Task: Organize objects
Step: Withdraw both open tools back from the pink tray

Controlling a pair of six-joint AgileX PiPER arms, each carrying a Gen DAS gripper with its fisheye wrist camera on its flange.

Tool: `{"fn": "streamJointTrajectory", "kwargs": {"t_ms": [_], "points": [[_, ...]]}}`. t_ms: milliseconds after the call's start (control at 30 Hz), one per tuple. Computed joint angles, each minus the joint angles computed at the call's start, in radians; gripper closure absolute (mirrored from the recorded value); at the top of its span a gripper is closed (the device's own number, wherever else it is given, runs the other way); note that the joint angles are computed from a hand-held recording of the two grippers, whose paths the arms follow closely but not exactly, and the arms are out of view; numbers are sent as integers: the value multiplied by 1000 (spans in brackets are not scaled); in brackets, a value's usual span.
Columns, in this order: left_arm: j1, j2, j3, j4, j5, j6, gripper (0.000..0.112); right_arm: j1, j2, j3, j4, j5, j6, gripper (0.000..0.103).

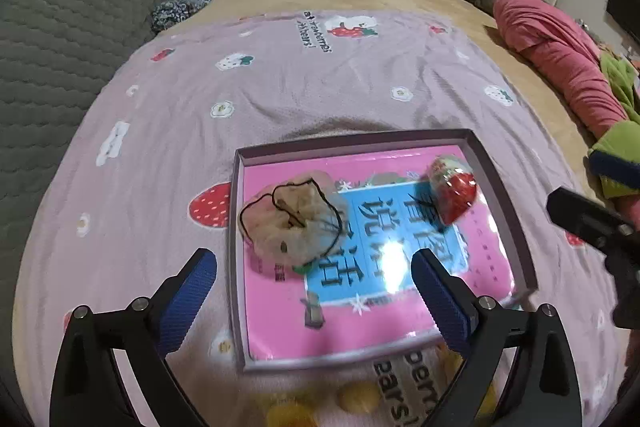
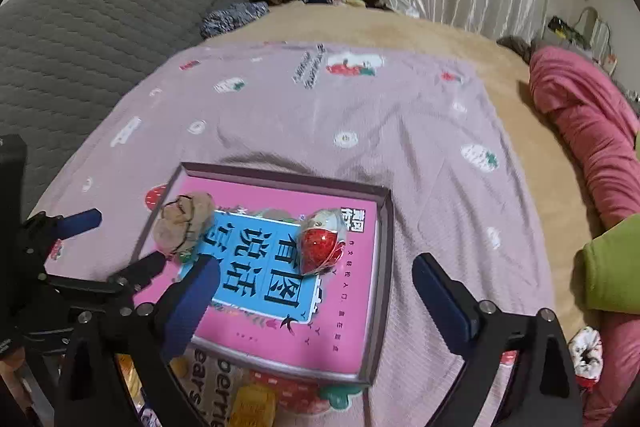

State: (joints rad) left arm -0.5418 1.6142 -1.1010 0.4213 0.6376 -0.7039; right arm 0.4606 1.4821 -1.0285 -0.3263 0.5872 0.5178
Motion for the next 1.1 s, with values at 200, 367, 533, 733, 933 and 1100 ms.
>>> {"fn": "streamJointTrajectory", "kwargs": {"t_ms": [200, 367, 533, 733, 933, 1100], "points": [[-68, -130, 60, 50, 73, -85, 14, 47, -121, 32, -10, 76, 46, 3], [-158, -246, 98, 129, 174, -196, 14, 111, -213, 68, -50, 141, 107, 2], [-248, -360, 138, 158, 259, -265, 14, 179, -311, 102, -85, 204, 171, 1], [-391, -433, 153, 232, 377, -388, 14, 303, -405, 107, -154, 310, 289, 1], [-530, -468, 150, 271, 493, -469, 14, 468, -466, 94, -254, 445, 420, 1], [-622, -503, 154, 288, 571, -524, 14, 603, -507, 97, -324, 550, 522, 1]]}}
